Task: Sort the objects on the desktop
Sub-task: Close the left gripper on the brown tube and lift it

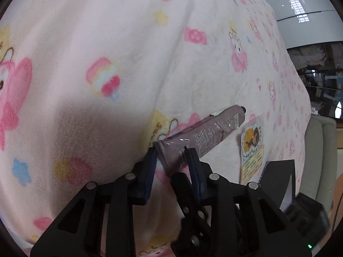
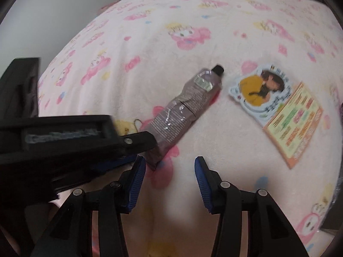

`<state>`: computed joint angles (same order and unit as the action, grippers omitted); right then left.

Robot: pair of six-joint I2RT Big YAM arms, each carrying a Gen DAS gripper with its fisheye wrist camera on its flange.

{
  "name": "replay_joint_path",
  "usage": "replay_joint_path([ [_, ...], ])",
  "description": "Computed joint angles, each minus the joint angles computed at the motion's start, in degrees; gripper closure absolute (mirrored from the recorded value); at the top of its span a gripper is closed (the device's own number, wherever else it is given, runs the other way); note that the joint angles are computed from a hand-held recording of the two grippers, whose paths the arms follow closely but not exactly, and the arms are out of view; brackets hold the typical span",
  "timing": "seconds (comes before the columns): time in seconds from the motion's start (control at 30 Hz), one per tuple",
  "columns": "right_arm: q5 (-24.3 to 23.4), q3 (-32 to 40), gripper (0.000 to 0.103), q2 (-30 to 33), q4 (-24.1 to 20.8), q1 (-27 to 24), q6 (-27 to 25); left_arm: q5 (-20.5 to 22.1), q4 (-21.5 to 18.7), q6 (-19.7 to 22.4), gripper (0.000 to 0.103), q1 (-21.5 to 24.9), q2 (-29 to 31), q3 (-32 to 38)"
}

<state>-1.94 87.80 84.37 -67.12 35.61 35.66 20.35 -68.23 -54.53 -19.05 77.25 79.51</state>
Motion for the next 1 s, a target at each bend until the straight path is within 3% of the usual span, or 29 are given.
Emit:
replay_joint_path([
  [0.07,-0.07,-0.94,0.062,-0.16,1.30,-0.15,-0.05,-1.83,-1.24,1.28,0.085,-0.46,0.40,1.40],
  [0.1,0.22,-1.19,0.075,-0.52,1.82,-0.10,-0.27,-2.41,-1.59,1.83,0.086,-0.69,0.57,2.01],
  [0.17,1.55,-0.74,0.093,-0.89,1.40,0.06,-0.80,-2.42,-1.19,2.27,0.089,-0.82,0.49,2.52],
  [0.27,3.94,-1.16,0.093,-2.54,1.75,0.45,-0.44,0.81,4.35,-0.27,0.089,-1.02,-2.30,-0.38],
  [0.5,6.83,-1.54,0.093,-5.61,-0.68,0.16,0.36,7.54,3.16,2.08,0.090,-1.04,-2.65,-1.08],
  [0.57,7.83,-2.59,0.093,-7.16,-1.03,-0.43,1.13,10.25,2.61,1.26,0.080,-2.27,-2.99,-2.52],
  [0.63,7.85,-2.86,0.087,-7.12,-1.55,-0.43,1.98,13.29,3.08,0.37,0.078,-1.19,-2.86,-3.29],
  [0.7,6.12,-3.07,0.074,-7.39,-2.23,-1.35,1.31,10.28,3.28,-0.67,0.078,-0.38,-4.77,-3.67],
  [0.8,5.68,-2.80,0.071,-6.78,-3.16,-1.18,-0.28,6.19,5.75,-1.30,0.078,0.31,-6.83,-3.57],
  [0.9,3.90,-2.18,0.068,-5.41,-3.24,-1.03,-0.47,0.80,5.72,1.25,0.079,-0.76,-7.18,-1.55],
  [1.0,2.00,-2.27,0.065,-4.48,-2.07,-0.72,-1.01,-1.00,6.46,0.81,0.080,-1.47,-7.23,-3.75],
])
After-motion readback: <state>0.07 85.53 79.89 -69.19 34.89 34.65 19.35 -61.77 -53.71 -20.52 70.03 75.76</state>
